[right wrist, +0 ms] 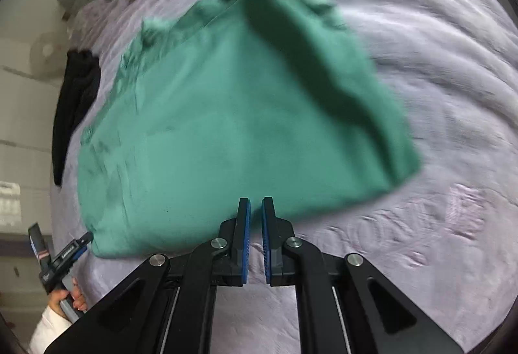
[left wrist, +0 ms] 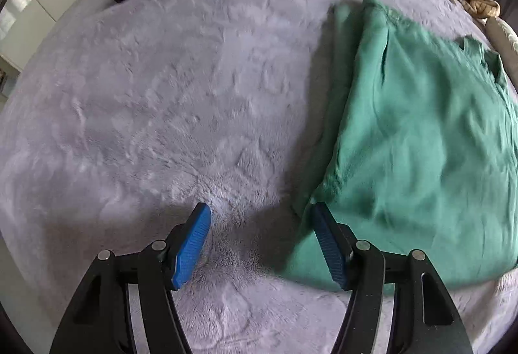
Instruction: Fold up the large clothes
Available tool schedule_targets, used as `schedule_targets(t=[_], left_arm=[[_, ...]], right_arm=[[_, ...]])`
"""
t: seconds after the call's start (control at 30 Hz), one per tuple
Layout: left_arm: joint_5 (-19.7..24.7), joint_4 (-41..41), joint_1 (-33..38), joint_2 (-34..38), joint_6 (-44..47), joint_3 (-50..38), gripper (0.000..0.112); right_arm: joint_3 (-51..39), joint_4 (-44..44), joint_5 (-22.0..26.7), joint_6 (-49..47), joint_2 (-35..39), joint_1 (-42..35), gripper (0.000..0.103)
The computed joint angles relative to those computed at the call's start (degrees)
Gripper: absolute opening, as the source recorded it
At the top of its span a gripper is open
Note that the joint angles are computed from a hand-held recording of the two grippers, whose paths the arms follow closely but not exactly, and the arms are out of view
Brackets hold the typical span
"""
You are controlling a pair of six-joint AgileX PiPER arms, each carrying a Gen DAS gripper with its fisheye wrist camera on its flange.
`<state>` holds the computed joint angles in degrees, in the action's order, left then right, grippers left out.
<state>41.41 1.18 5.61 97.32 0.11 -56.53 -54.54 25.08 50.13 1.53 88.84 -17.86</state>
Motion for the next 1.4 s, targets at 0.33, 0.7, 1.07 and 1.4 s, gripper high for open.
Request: schedule_targets(t=[0.33, 0.7, 1.07, 1.4], left_arm=[[5.3, -3.8, 4.2, -5.3, 7.8, 2.1, 0.067], [13.4, -1.2, 4.6, -14.8, 8.2, 5.2, 0.067], [19.6, -4.8, 8.4, -23.6, 15.9, 6.9, 0.102], [17.3, -4.5, 7.6, -19.9, 17.0, 5.8, 0.102]], right_arm=[[-1.0, -5.3, 7.4, 4.7, -1.6, 0.9, 0.014], [-0.8, -6.4, 14.2, 14.6, -8.2, 10.0, 0.060], [-6.7, -7.8, 13.9, 23.6, -5.4, 22.6, 0.070], [-9.8, -9.8, 12.5, 28.7, -3.5, 28.8, 0.084]])
